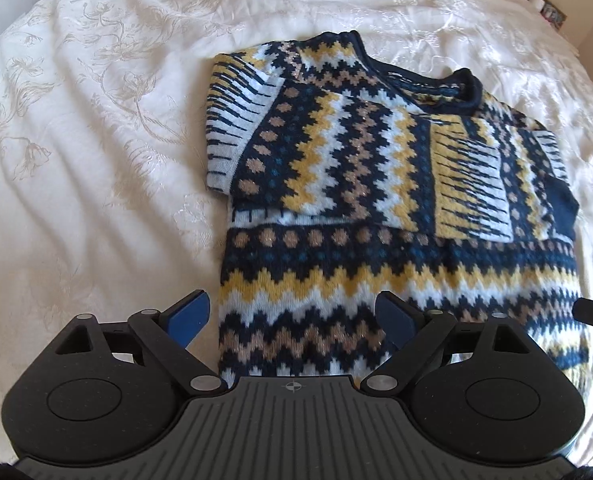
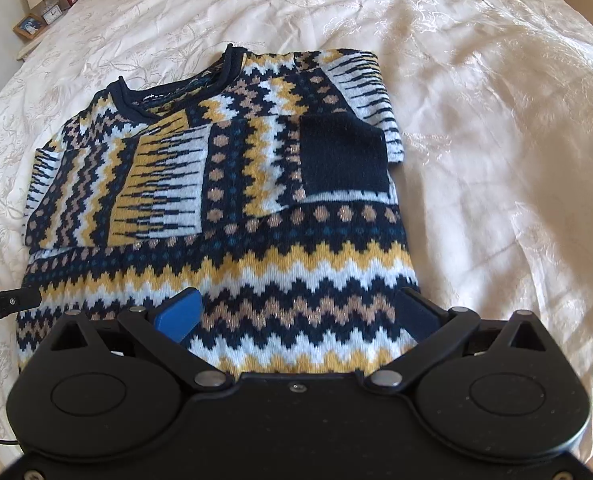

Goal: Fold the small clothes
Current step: 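Smooth the folded sleeve flat with the right gripper and withdraw, then move both open grippers to the navy ribbed hem of the sweater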

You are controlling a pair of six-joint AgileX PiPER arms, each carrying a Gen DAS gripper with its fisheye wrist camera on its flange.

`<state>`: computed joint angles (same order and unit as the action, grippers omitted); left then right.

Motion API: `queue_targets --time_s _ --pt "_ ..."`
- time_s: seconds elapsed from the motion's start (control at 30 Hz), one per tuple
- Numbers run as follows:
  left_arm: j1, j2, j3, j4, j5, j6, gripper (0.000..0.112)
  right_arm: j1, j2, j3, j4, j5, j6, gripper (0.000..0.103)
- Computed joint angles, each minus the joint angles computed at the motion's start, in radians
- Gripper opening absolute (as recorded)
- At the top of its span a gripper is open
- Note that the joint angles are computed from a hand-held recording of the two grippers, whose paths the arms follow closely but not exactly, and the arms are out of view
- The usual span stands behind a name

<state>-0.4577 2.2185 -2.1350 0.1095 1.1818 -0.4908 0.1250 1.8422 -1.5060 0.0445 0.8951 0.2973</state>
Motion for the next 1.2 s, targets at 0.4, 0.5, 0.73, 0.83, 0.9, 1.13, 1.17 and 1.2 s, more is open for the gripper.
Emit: queue_targets --time_s 0.4,0.5,0.73,0.83,0.9,1.13,1.17,1.2 --pt "-0.146 -0.274 0.411 0.087 -0.123 -0.207 0.095 -0.044 -0.263 0.346 0.134 -0.061 -0.190 0.102" --pt "-0.213 -0.331 0.497 0.136 -0.115 -0.310 0.095 -0.085 -0.335 0.438 0.204 -0.063 -0.298 0.102" --pt "-0.362 -0.438 0.678 0.204 -0.127 -0.549 0.096 -0.228 -0.479 0.619 0.392 -0.013 -0.530 0.102" --pt "-0.429 -0.469 0.728 0.241 -0.125 -0.636 0.096 -0.274 -0.535 0.680 0.409 -0.002 -0.584 0.102" --pt "-0.470 -0.485 0.756 0.269 -0.125 -0.691 0.096 -0.335 -0.546 0.706 0.464 0.036 -0.684 0.102" --pt "-0.581 -0.507 0.814 0.339 -0.096 -0.813 0.096 -0.451 -0.570 0.776 0.567 0.133 -0.865 0.102" --pt "-0.592 -0.507 0.818 0.347 -0.089 -0.819 0.096 -0.452 -0.592 0.790 0.560 0.127 -0.873 0.102" --pt "-0.603 -0.507 0.823 0.357 -0.083 -0.827 0.096 -0.454 -0.605 0.798 0.558 0.126 -0.882 0.102"
